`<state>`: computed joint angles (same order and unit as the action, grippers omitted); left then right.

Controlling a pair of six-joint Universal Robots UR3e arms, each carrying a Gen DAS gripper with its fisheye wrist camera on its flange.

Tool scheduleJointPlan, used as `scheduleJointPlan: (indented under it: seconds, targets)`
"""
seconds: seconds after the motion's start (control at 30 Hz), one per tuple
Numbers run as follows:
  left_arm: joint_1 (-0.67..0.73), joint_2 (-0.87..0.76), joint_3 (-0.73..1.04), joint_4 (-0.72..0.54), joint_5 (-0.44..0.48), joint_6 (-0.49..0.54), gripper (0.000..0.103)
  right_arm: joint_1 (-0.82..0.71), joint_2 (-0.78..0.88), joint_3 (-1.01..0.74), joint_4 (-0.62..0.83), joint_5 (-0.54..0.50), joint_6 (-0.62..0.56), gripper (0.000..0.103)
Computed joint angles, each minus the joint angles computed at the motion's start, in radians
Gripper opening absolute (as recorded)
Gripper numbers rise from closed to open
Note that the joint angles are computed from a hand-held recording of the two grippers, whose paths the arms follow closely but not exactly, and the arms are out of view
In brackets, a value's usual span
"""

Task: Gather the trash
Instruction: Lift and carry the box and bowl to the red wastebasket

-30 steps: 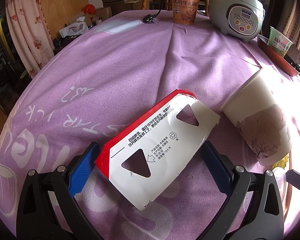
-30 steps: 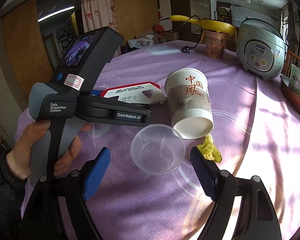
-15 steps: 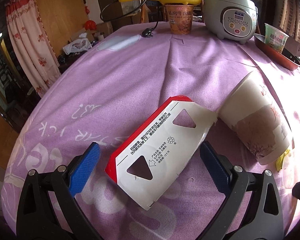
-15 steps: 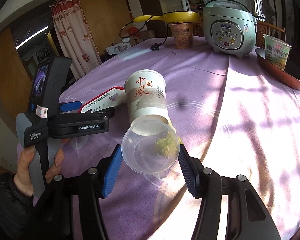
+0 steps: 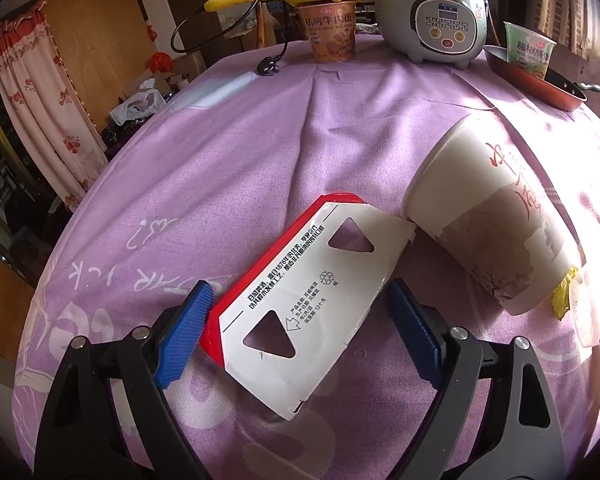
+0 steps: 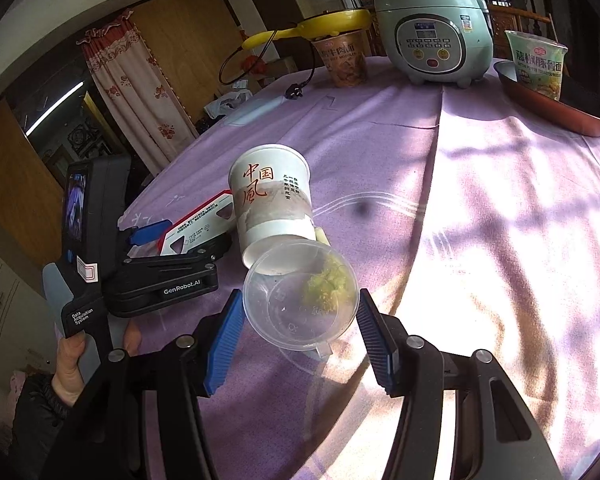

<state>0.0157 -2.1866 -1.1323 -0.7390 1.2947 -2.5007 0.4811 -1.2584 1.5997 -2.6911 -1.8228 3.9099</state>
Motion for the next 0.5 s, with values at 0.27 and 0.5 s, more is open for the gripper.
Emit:
scheduleJointPlan:
  seconds: [0.27,0.5]
  targets:
    - [0.009,0.051,-0.09,0.054,-0.02,0.007,0.072,-0.004,-0.029,0.028,-0.011,-0.027,0.035,0.057]
    - [0.046,0.16,-0.188,0.021,-0.064,0.003,0.072,-0.007,-0.043,0.048,-0.024,-0.023,0.055,0.057]
